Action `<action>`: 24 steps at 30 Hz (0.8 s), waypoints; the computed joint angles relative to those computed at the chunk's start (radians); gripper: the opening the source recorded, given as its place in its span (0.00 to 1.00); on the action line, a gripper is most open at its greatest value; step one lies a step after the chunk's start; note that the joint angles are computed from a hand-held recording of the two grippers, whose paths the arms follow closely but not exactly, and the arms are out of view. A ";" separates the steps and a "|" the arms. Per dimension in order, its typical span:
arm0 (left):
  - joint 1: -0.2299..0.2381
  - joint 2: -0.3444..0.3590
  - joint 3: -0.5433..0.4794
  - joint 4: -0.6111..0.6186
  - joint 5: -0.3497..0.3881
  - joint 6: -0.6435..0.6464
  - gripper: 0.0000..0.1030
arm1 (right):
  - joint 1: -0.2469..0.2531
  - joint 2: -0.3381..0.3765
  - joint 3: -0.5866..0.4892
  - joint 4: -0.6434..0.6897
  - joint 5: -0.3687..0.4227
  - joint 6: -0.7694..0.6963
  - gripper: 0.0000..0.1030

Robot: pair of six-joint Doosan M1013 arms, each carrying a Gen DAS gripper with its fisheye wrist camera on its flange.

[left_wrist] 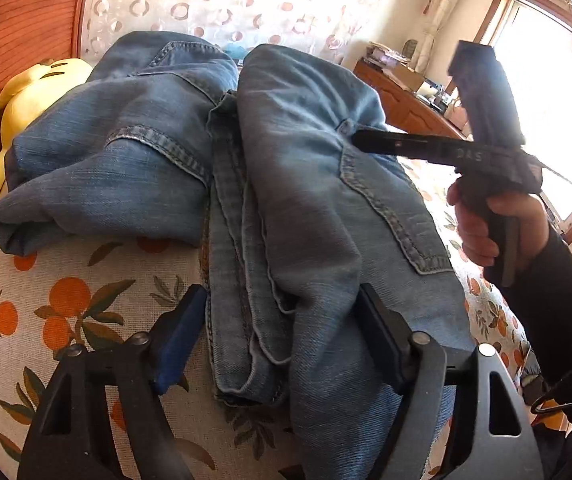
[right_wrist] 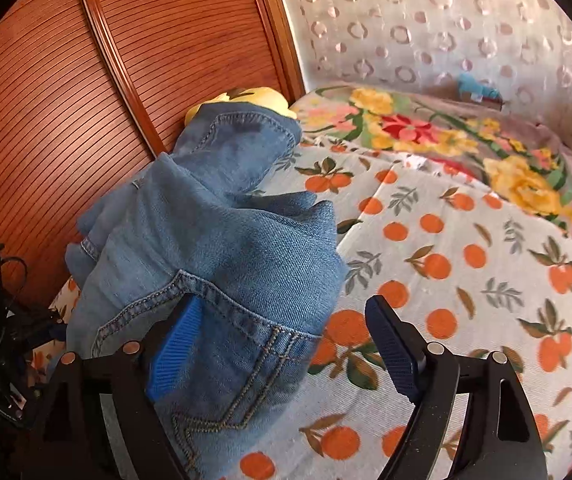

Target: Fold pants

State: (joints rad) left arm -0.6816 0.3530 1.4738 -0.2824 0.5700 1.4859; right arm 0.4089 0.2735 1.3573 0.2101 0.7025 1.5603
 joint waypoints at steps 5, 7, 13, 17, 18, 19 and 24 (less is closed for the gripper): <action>0.005 -0.005 0.012 -0.073 -0.013 0.038 0.54 | -0.032 0.042 -0.038 0.144 0.044 -0.082 0.81; 0.005 -0.010 0.020 -0.082 -0.026 0.039 0.49 | -0.047 0.055 -0.045 0.203 0.052 -0.101 0.78; 0.001 -0.023 0.039 -0.091 -0.068 0.030 0.34 | -0.064 0.076 -0.067 0.288 0.071 -0.171 0.45; 0.003 -0.035 0.055 -0.153 -0.100 0.078 0.26 | -0.066 0.052 -0.042 0.322 0.026 -0.213 0.25; -0.001 -0.039 0.058 -0.157 -0.114 0.082 0.24 | -0.063 0.043 -0.035 0.316 0.006 -0.216 0.25; -0.002 -0.041 0.056 -0.170 -0.121 0.095 0.23 | -0.058 0.033 -0.023 0.309 -0.012 -0.216 0.24; -0.005 -0.063 0.062 -0.193 -0.171 0.120 0.21 | -0.037 -0.002 -0.016 0.254 -0.091 -0.211 0.24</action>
